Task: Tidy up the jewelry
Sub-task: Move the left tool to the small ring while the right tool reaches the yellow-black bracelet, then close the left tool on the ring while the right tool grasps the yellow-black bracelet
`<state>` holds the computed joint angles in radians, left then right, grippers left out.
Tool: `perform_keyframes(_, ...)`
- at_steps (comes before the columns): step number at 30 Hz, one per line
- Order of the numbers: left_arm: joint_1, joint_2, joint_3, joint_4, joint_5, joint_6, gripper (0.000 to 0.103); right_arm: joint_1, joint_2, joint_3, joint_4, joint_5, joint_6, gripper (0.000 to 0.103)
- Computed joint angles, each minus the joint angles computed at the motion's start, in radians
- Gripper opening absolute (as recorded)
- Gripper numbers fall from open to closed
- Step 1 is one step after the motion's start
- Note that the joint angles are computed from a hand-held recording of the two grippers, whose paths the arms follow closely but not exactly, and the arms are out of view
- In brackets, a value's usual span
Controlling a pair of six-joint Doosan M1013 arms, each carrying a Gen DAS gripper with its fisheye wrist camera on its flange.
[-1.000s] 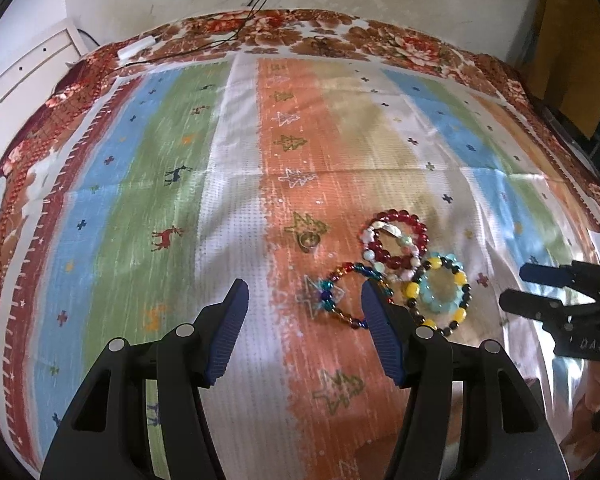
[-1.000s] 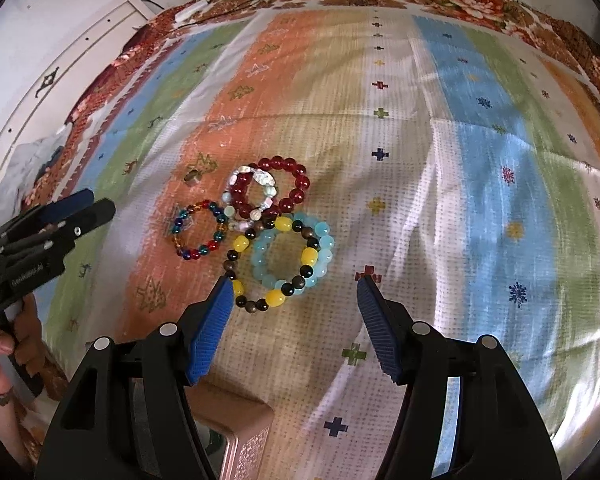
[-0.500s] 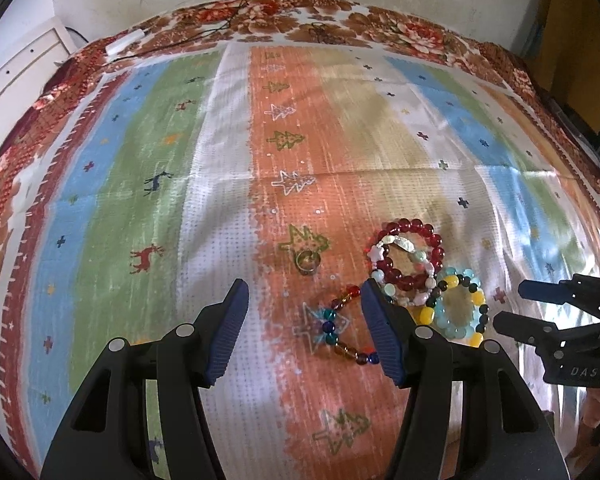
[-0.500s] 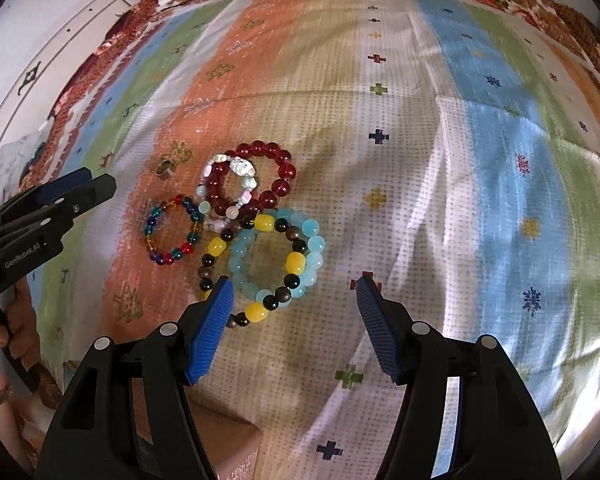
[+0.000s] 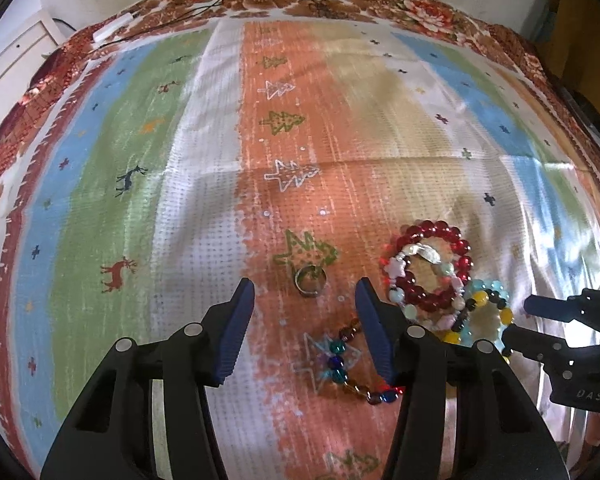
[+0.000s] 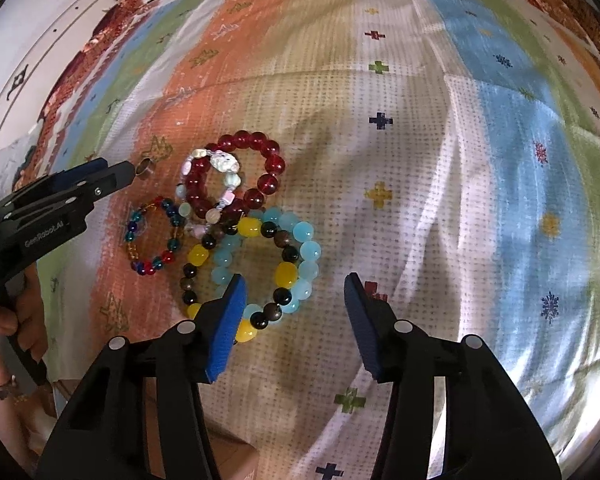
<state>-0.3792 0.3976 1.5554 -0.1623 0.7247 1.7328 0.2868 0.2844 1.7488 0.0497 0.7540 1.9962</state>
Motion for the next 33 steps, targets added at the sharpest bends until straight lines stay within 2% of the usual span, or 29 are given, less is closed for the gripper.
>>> perform_keyframes(3, 0.004, 0.016, -0.015, -0.016, 0.015, 0.006, 0.047, -0.003, 0.005, -0.003, 0.013, 0.005, -0.014, 0.044)
perform_keyframes(8, 0.005, 0.034, -0.027, -0.034, 0.027, 0.025, 0.046, -0.004, 0.015, -0.01, 0.032, 0.011, -0.027, 0.04)
perform_keyframes(10, 0.007, 0.04, -0.031, -0.045, 0.032, 0.036, 0.046, -0.002, 0.019, -0.014, 0.026, 0.018, -0.013, 0.035)
perform_keyframes(12, 0.007, 0.043, -0.029, -0.045, 0.03, 0.046, 0.038, -0.001, 0.024, -0.018, 0.028, 0.023, -0.017, 0.032)
perform_keyframes(16, 0.008, 0.041, -0.019, -0.039, 0.005, 0.065, 0.029, 0.001, 0.026, -0.02, 0.008, 0.027, -0.005, 0.027)
perform_keyframes(18, 0.011, 0.042, -0.021, -0.048, 0.009, 0.071, 0.019, 0.001, 0.027, -0.022, 0.008, 0.034, -0.009, 0.021)
perform_keyframes(28, 0.012, 0.037, -0.021, -0.055, 0.02, 0.088, 0.019, 0.002, 0.015, -0.016, 0.001, 0.037, -0.019, 0.013)
perform_keyframes(33, 0.012, 0.033, -0.02, -0.046, 0.013, 0.077, 0.019, 0.003, 0.007, -0.014, 0.007, 0.033, -0.021, 0.012)
